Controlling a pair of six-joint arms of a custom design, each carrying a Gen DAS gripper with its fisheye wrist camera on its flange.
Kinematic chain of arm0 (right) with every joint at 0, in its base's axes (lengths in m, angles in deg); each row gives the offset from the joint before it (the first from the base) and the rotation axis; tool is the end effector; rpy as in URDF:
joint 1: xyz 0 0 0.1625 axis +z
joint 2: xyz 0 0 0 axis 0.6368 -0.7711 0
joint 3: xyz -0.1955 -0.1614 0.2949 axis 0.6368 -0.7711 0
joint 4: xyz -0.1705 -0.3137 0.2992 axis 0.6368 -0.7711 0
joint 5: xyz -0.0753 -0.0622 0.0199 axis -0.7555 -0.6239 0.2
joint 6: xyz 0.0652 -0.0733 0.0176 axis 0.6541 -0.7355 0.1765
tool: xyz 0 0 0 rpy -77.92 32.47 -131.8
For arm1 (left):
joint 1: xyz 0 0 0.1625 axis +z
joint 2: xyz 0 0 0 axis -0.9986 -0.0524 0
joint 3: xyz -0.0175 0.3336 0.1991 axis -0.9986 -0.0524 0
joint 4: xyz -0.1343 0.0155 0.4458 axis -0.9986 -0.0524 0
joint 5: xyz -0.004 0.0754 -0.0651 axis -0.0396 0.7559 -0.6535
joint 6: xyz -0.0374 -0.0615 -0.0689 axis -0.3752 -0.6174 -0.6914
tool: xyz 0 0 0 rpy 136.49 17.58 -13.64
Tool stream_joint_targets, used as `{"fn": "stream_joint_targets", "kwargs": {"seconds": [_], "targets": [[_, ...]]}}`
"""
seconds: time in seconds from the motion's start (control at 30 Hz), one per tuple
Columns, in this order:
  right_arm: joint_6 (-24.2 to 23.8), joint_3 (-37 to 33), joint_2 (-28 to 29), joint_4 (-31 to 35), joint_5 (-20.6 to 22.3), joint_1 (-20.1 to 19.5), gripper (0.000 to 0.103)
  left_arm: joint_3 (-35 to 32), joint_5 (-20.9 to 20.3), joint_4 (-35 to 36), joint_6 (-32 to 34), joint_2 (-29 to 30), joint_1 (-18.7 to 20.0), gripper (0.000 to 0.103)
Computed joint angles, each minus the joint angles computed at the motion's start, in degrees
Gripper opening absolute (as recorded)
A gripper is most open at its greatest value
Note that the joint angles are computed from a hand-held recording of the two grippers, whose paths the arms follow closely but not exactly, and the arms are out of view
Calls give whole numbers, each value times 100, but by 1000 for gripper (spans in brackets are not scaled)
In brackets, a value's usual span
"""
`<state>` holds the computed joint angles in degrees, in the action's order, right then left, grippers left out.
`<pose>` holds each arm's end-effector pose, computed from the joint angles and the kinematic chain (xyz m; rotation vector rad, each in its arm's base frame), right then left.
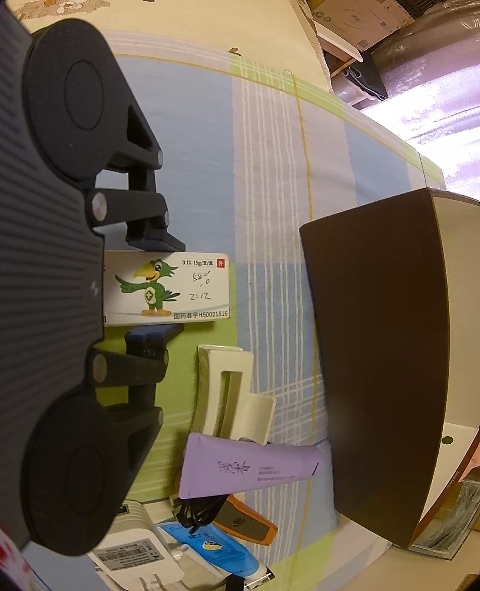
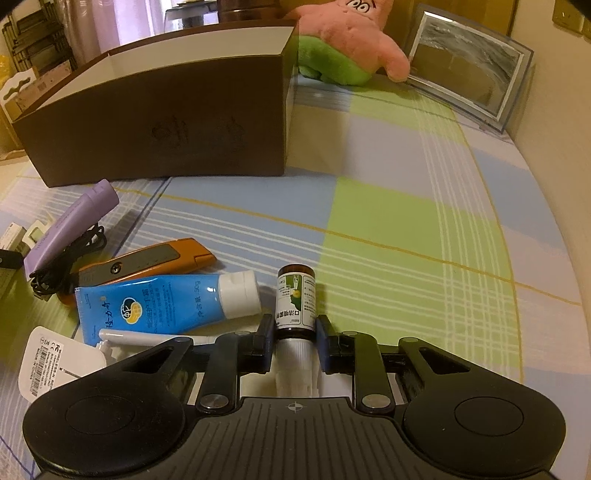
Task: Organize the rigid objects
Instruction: 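Carry the medicine box and brown bottle with both tools into the brown box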
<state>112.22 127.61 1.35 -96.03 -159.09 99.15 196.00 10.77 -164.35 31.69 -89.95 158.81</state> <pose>0.3012 -0.2006 -0.0789 -0.1175 -2.1824 0.8166 0.0736 -0.3853 0.3038 0.9517 2.3040 -0.2850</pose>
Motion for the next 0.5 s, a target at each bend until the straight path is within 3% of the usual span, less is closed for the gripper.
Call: {"fn": "stream_joint_targets", "kwargs": {"seconds": [0.5], "targets": [[545,-89,-253,569,-81,298,20,-7,8,236,-167,-377,-135,34]]}}
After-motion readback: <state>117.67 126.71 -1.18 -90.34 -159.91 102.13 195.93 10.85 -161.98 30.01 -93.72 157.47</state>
